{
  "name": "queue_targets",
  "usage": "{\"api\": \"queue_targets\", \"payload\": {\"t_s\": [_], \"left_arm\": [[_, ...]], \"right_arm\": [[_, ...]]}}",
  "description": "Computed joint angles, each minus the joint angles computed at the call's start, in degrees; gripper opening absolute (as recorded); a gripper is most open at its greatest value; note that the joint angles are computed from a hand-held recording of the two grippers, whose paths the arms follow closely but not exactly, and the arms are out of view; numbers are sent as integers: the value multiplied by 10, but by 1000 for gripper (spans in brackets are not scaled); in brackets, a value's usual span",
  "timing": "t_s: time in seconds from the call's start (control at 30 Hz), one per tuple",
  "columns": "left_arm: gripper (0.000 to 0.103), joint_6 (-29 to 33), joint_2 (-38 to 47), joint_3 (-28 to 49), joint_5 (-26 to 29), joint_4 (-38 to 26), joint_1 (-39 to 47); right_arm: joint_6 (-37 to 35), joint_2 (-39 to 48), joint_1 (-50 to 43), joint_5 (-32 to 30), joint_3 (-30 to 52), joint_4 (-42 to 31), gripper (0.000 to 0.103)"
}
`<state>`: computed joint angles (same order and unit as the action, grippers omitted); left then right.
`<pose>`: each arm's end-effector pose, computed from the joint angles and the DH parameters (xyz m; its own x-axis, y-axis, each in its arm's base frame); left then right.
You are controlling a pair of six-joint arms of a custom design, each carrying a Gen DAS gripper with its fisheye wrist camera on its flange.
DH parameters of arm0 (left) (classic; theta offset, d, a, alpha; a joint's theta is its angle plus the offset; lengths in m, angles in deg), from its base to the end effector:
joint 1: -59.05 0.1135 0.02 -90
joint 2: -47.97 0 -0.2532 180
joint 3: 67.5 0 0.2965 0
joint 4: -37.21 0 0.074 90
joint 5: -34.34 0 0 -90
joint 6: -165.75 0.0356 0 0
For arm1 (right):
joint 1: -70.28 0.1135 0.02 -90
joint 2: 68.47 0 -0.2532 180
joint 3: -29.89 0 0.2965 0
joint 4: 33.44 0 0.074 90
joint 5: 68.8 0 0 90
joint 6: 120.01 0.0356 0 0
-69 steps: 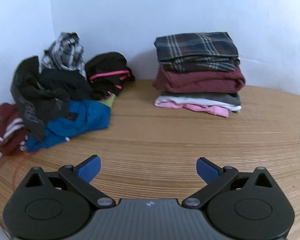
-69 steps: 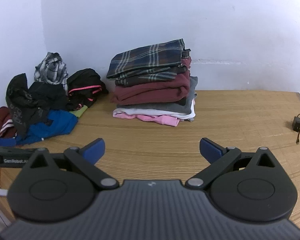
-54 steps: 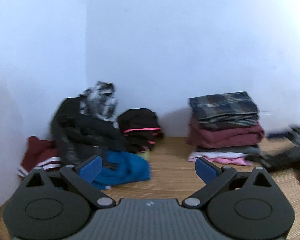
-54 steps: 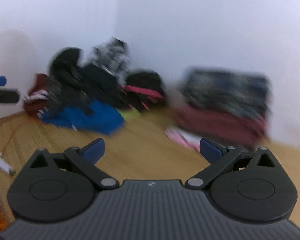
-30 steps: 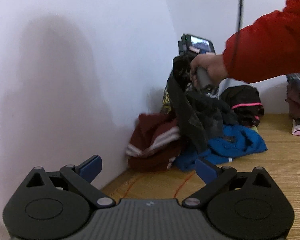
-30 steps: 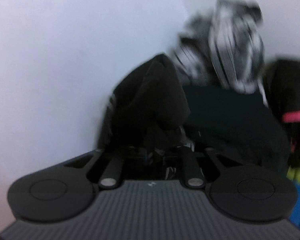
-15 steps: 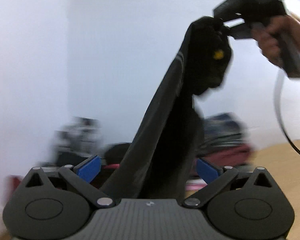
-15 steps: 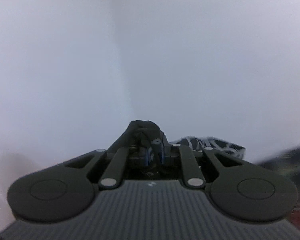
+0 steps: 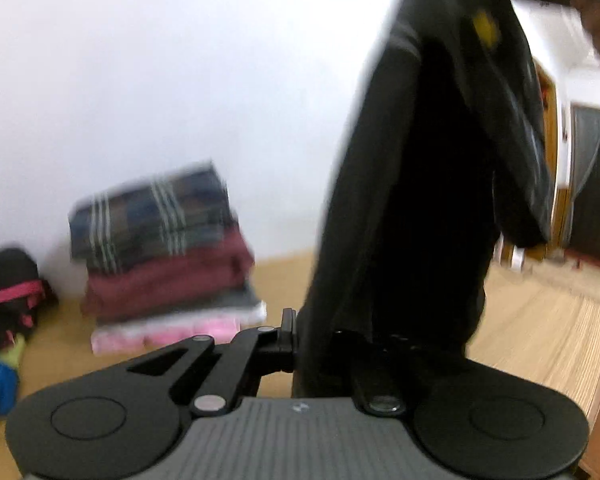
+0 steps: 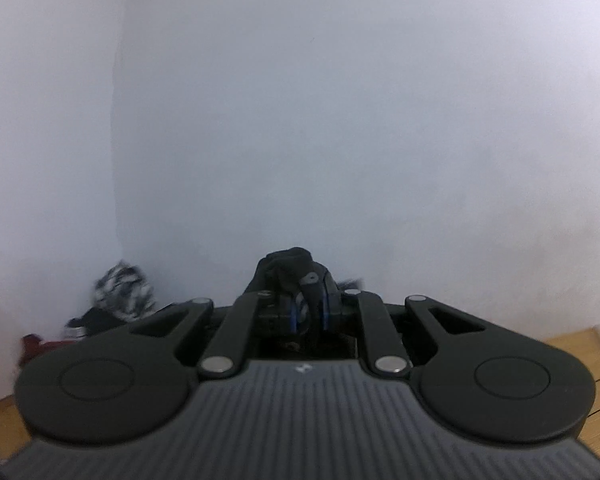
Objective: Fold clothes
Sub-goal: 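Grasp the black SPACE T-shirt with the right tool and lift it from the pile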
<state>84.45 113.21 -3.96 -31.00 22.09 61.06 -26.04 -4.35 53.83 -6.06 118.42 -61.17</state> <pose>0.3125 -0.0039 0.3039 -0.2303 0.1295 -0.9645 0.4068 0.9132 0.0254 0.2779 -0.0651 0.4577 -0.0683 0.0844 -0.9941 -0.1825 0.9785 0.0956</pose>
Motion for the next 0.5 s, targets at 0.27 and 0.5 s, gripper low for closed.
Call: {"api": "queue_targets", "payload": {"t_s": [0.27, 0.5], "left_arm": [[2, -14, -19, 298, 251, -83, 249], [94, 120, 51, 427, 29, -239, 181]], "right_arm": [[8, -95, -58, -74, 56, 17, 18], [-22, 97, 73, 222, 166, -39, 94]]}}
